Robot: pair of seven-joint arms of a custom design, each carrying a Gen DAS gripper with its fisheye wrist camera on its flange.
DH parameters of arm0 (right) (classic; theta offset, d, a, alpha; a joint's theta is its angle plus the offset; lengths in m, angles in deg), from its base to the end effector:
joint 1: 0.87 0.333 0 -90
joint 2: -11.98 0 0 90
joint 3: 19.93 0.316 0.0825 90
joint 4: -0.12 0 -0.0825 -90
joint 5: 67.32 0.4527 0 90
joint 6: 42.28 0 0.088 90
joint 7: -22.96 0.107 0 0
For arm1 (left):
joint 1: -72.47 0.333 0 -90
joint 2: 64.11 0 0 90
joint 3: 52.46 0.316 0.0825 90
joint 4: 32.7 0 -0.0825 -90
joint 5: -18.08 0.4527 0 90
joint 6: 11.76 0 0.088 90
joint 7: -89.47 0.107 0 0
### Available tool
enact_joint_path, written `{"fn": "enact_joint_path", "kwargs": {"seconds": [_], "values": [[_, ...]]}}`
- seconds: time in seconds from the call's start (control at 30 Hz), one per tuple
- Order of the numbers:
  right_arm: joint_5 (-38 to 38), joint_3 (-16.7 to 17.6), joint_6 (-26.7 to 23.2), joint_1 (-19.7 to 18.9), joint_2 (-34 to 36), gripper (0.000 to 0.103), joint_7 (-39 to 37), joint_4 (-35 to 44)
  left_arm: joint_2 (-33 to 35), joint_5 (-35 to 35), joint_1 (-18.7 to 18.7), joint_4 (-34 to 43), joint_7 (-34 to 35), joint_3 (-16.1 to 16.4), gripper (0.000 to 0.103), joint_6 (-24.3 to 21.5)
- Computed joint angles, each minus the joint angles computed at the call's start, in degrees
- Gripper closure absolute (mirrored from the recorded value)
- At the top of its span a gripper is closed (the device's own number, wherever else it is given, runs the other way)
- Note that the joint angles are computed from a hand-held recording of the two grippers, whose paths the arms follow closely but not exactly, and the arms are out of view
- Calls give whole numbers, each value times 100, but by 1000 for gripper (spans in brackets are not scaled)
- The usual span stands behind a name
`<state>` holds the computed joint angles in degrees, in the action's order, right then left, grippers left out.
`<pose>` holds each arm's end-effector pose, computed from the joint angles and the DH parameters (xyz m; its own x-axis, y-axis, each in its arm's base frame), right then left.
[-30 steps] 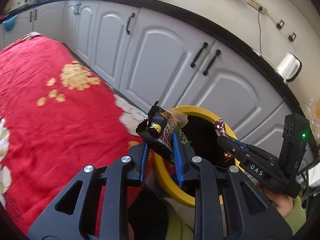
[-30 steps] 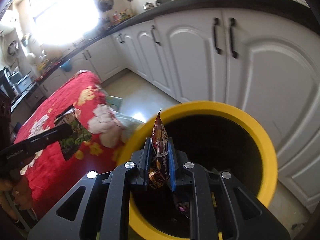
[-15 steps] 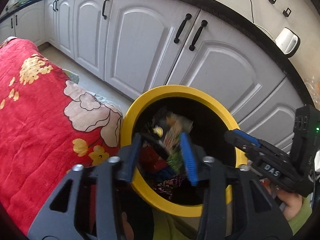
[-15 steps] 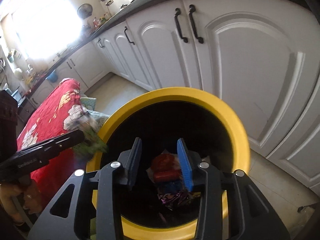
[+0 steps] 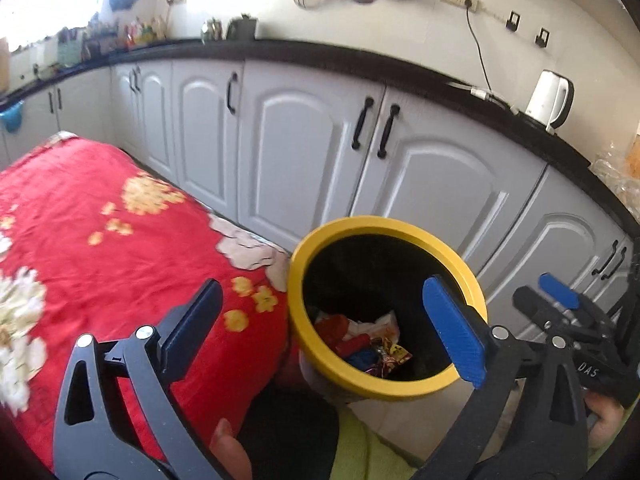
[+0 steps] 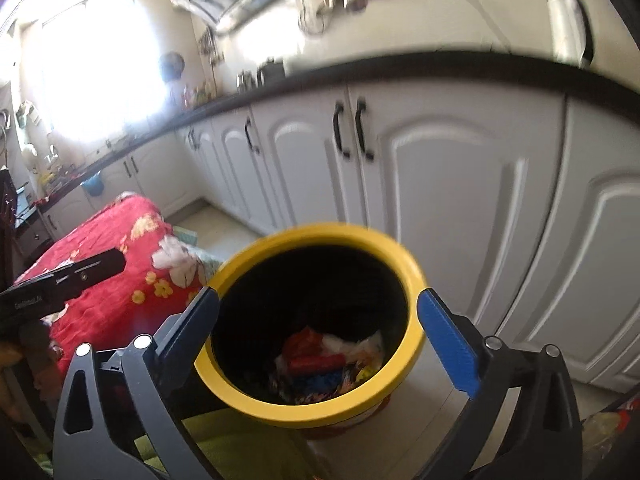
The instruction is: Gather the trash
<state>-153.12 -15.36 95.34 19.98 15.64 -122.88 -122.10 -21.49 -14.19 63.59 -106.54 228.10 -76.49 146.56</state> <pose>0.5717 0.2635 0.3632 -0.4847 -0.8587 -0.1662 -0.3490 0.3641 -0.8635 0.7735 -0.3519 0.3847 -0.7312 -0.6640 0.1565 -0.4897 0.3511 -0.7981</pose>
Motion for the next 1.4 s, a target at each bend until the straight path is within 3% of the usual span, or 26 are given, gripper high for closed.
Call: {"fn": "enact_joint_path", "kwargs": {"seconds": [0.2, 0.27, 0.3, 0.43, 0.53, 0.63, 1.4], "values": [[-676, 325, -1569, 471, -88, 6, 408, -40, -643, -944, 804, -1129, 1101, -762, 11, 834], [-845, 379, -1872, 574, -82, 6, 488, -39, -750, -1304, 1032, -1364, 1521, -1029, 11, 1116], [-917, 402, -1976, 623, -81, 6, 538, -45, -792, -1568, 1254, -1502, 1865, -1285, 11, 1262], [-1113, 445, -2233, 757, -12, 6, 628, 2, -839, -2303, 1684, -1712, 2678, -1809, 11, 1606], [-1071, 422, -2269, 805, 46, 6, 568, 57, -829, -2692, 1853, -1732, 3116, -2031, 11, 1767], [-1011, 388, -2181, 813, 65, 6, 530, 93, -843, -2955, 1898, -1721, 3352, -2090, 11, 1799], [-880, 335, -2128, 837, 104, 6, 523, 121, -1192, -4239, 1066, -1607, 4127, -1017, 11, 1458]]}}
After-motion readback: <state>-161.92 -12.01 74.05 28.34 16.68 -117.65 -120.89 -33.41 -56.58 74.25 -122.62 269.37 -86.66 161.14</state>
